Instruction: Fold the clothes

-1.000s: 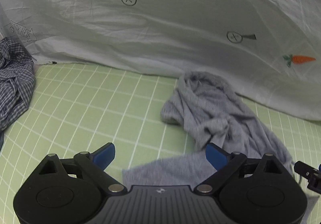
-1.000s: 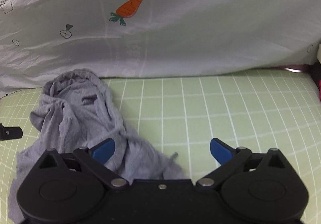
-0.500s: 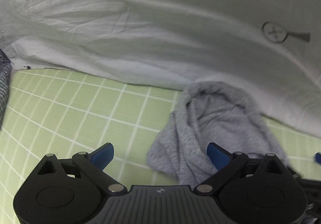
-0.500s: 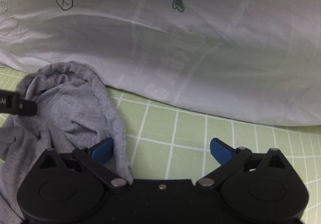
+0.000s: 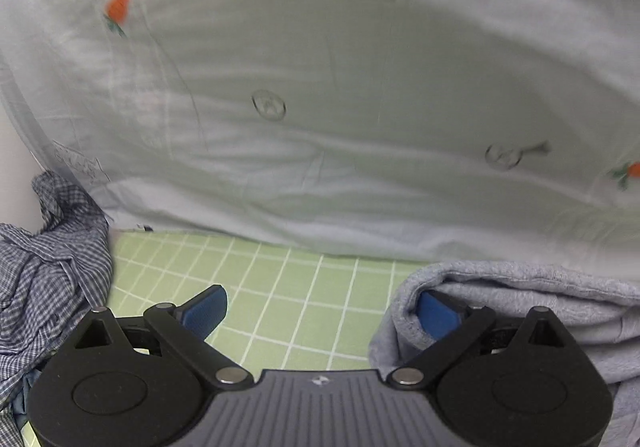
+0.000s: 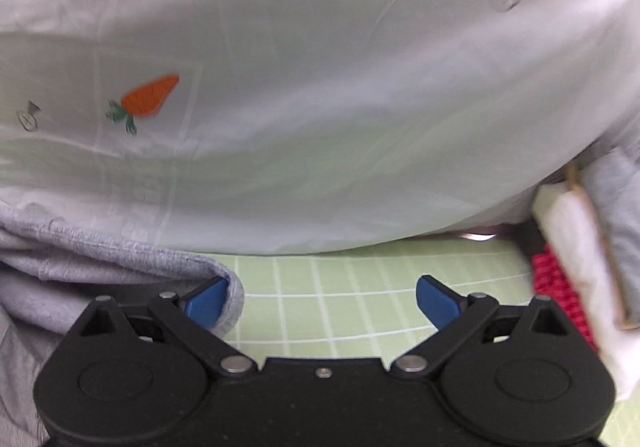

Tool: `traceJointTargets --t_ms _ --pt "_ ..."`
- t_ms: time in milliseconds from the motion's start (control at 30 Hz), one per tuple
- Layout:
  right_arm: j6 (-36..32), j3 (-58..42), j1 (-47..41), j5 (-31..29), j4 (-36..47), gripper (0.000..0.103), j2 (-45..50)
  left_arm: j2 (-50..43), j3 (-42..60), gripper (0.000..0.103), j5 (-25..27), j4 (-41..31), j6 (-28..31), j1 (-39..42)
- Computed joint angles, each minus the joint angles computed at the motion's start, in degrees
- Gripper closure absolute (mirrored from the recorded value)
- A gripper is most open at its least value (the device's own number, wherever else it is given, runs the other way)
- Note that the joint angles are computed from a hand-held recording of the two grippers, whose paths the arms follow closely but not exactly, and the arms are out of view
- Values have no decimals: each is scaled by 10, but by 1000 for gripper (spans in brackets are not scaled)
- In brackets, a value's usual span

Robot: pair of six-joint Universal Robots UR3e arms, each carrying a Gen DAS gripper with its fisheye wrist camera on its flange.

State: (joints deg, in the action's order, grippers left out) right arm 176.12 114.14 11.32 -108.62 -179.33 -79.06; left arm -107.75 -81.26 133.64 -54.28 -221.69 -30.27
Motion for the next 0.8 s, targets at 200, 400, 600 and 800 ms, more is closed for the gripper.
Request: traceJointTargets --t_ms 200,400,600,800 --pt "-8 165 0 -10 -21 3 -194 100 -65 4 54 -28 -58 -68" --pt "-41 279 -34 27 104 2 -412 164 -87 4 56 -202 -193 -153" --pt "-69 337 -75 72 310 2 -607 213 -135 4 -64 -303 -344 -192" --pt "-78 328 -62 95 396 2 -646 232 -166 4 -115 -261 -336 -217"
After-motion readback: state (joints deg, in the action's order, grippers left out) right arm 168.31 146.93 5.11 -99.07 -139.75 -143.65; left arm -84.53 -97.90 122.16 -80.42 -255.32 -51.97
